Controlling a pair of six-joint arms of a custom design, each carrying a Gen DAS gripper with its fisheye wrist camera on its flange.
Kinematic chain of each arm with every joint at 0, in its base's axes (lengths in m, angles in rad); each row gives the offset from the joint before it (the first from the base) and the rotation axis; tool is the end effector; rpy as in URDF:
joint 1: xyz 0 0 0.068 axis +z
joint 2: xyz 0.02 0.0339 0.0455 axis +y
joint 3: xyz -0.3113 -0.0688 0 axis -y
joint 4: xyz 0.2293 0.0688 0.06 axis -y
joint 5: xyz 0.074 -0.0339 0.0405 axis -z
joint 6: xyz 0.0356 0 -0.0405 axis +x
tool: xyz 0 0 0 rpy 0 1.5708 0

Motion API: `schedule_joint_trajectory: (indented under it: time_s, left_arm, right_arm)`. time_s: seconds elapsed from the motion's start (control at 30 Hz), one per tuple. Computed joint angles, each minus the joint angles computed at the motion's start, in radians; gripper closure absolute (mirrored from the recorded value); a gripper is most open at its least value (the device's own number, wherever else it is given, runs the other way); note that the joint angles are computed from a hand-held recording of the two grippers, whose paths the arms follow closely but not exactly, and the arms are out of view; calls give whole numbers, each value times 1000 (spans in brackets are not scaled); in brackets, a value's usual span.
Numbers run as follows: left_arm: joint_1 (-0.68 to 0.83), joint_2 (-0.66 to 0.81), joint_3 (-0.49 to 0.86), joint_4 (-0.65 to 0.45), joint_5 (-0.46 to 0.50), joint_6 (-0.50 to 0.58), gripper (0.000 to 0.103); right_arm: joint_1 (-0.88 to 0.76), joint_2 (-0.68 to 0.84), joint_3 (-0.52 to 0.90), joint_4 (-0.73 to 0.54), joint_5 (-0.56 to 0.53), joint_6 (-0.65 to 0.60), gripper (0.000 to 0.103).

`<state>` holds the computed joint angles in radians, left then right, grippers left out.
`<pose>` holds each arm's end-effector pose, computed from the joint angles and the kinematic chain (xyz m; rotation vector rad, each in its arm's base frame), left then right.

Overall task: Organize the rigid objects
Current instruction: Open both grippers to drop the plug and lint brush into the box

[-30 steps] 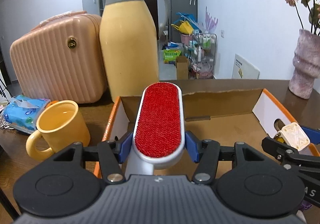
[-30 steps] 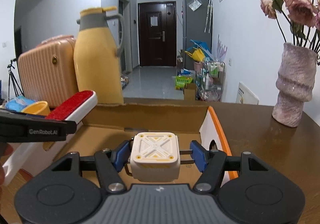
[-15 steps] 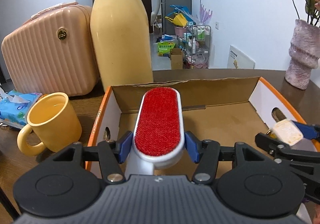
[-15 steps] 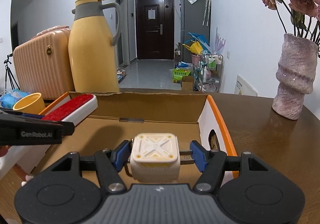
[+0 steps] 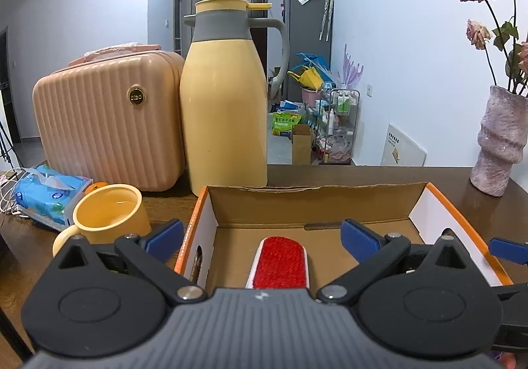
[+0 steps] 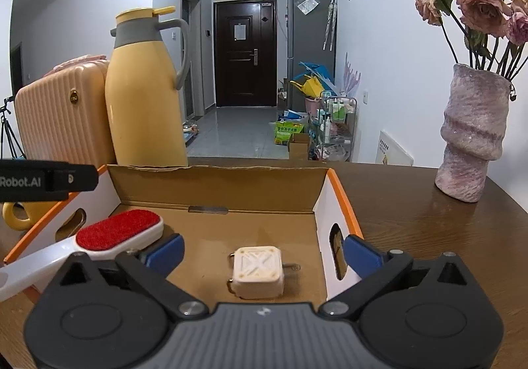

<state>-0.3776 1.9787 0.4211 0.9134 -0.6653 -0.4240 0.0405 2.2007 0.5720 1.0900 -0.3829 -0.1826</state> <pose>0.2759 -0.0858 0.1095 -0.3998 2.0336 0.2516 0.3411 0.0271 0.0778 -0.4565 2.0314 0.3168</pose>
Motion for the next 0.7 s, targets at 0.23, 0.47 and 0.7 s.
schedule_joint_trajectory:
  time_s: [0.23,0.47,0.7]
  left_arm:
    - [-7,-50,-45,7,-13,-18,0]
    - [-43,-113,-137,53,-51,-12,0]
    - [-110,-139,-238,124,-132,-34,0]
  right_arm:
    - [-16,-47,-47,28,-19,-6,0]
    - [-45,-105,-141,112,-66,-14,0]
    - [-70,-141,-245,211,-106,-34,0]
